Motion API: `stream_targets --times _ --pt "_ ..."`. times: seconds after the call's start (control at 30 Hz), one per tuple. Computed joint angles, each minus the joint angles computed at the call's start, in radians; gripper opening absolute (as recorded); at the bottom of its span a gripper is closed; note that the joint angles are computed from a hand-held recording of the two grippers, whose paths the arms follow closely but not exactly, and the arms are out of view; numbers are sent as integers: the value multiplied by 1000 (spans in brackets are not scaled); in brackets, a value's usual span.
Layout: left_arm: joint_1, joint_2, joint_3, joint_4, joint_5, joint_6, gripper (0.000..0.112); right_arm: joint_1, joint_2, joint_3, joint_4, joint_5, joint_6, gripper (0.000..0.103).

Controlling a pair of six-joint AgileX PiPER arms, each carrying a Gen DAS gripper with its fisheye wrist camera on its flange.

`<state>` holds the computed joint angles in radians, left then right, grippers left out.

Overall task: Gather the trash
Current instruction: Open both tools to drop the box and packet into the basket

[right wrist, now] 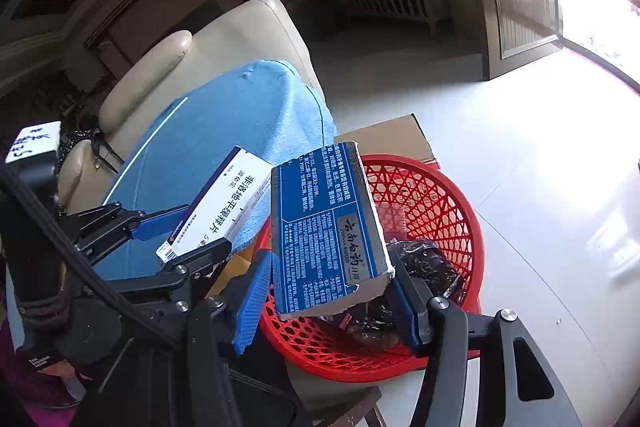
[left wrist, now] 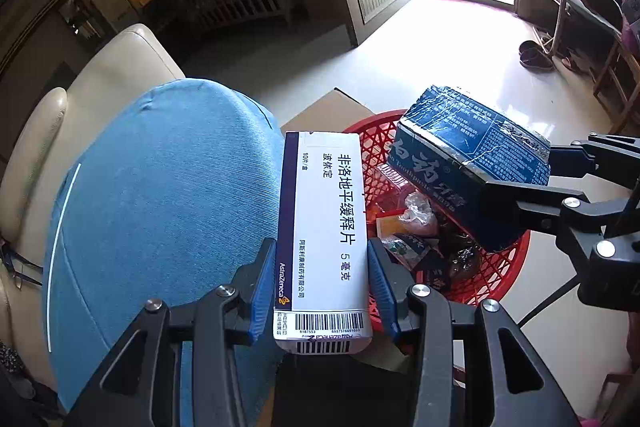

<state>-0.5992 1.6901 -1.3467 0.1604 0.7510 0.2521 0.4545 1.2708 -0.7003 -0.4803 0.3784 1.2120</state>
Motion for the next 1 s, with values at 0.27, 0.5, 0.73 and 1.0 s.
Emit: stream_targets --times 0.27,0.5,0.73,1.0 --pt "-16 11 0 -8 0 2 48 -23 -4 17 28 -8 -7 59" --pt "-7 6 3 -41 1 30 48 -41 -8 24 64 -14 -27 59" --pt "14 -12 6 -61 7 42 49 -32 5 8 67 0 -28 60" --pt "86 -80 21 -60 -17 33 61 -23 29 -24 68 28 -15 61"
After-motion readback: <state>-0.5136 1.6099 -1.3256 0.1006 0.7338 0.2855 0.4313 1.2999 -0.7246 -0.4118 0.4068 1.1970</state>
